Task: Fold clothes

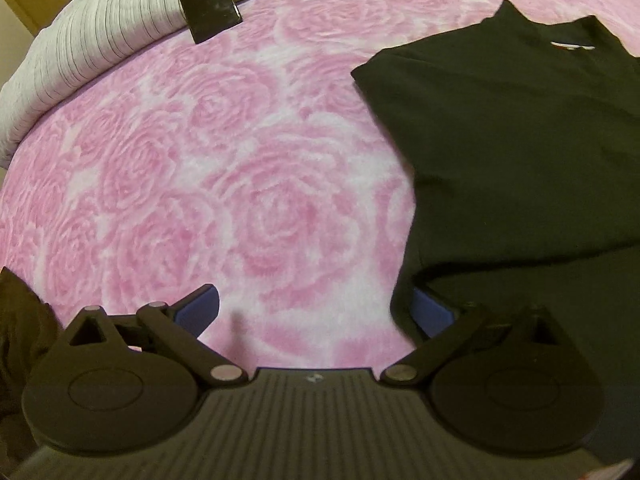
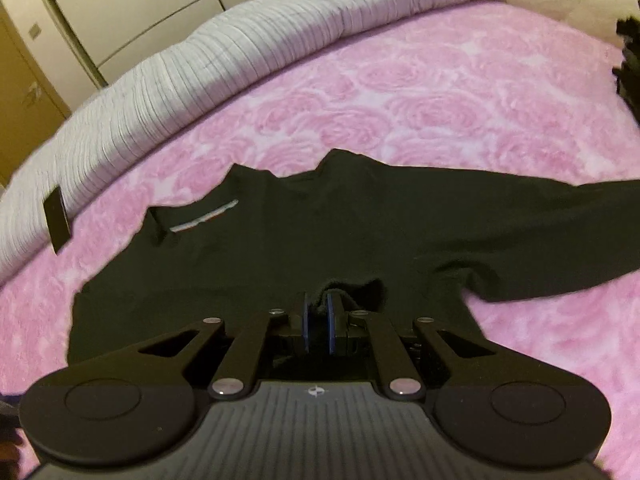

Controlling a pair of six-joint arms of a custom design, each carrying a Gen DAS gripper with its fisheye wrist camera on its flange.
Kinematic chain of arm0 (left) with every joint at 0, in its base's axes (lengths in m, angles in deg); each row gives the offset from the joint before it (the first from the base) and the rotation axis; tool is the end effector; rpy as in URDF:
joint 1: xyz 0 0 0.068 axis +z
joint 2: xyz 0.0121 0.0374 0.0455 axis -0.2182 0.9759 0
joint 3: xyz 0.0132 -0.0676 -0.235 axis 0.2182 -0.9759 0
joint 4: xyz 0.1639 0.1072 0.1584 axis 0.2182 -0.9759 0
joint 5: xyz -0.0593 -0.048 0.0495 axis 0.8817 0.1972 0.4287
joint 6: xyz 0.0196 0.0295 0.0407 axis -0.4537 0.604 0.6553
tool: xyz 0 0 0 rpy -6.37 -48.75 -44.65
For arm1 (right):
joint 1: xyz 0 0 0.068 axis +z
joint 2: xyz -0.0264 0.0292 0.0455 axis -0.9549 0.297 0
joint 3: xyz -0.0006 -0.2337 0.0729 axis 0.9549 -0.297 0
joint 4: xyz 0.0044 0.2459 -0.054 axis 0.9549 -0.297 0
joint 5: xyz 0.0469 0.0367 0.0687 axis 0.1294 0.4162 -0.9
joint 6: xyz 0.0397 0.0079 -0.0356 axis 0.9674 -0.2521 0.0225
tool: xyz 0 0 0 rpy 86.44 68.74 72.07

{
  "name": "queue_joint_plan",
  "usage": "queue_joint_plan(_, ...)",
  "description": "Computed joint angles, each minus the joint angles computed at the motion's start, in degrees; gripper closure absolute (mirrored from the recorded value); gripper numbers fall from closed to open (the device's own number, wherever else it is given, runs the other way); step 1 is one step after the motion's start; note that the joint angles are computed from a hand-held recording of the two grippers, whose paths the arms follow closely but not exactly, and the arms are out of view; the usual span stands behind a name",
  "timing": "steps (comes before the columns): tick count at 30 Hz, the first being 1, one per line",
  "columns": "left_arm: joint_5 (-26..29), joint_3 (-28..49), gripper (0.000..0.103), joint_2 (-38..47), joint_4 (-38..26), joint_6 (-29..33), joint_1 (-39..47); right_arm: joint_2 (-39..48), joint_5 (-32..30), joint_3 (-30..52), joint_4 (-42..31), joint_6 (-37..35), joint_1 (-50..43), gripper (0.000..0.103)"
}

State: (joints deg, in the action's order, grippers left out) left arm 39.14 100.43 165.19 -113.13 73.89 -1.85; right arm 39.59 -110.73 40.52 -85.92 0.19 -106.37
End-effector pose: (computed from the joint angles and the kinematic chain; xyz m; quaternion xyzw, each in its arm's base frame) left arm 0.2291 0.0462 0.1457 0.1031 0.9652 0.1063 0.2156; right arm 0.1628 -0.0911 0.1703 0.1854 0.9267 0.1022 0.3106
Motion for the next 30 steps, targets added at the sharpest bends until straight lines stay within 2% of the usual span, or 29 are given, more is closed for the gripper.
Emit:
queue_joint_plan(2,0.4,-0.7,0.003,-3.1,-2.6,1.4,0.6,1.3,2.0,-0.6,-0.9,-1.9,-1.0,0.090)
queue_joint_plan(3,0.7,-1.0,0.003,-4.8,-4.1,2.0,0.9,1.9,3.0,-0.8,-1.3,-2.8,-1.5,0.080)
queue_joint_plan(4,1.1,-1.1,0.003,-6.4,-5.8,2.6,1.2,2.7,4.7,-1.0,-1.7,-3.4,-1.8,0.064)
queue_joint_plan(5,1.2,-1.3,0.003,-8.4,-7.4,2.9,1.3,3.5,7.6,-1.0,-2.3,-3.0,-2.0,0.057)
queue_joint_plan(6,1.1,-1.5,0.003,-10.7,-9.2,2.7,1.1,3.5,8.6,-1.1,-2.9,-2.6,-3.1,0.055)
queue_joint_plan(9,1.0,-1.6,0.003,-16.4,-14.7,1.5,-0.1,2.4,6.6,-1.0,-6.0,-4.2,-8.5,0.055)
queue_joint_plan(16,0.5,0.6,0.002,-23.3,-23.6,-5.6,-9.8,-2.1,0.4,0.9,-16.3,-15.1,-21.1,0.052)
queue_joint_plan(23,2.2,3.7,0.001,-28.4,-26.8,-8.6,-21.3,-4.1,-5.1,9.6,-29.9,-29.8,-43.7,0.052)
queue_joint_plan(27,-0.1,4.9,0.001,-28.6,-27.7,-14.5,-30.9,1.9,-8.6,19.1,-35.7,-40.8,-57.3,0.046)
queue_joint_plan(30,-2.4,7.6,0.001,-26.8,-28.9,-21.2,-38.9,9.3,-9.2,26.5,-34.4,-43.2,-61.7,0.046)
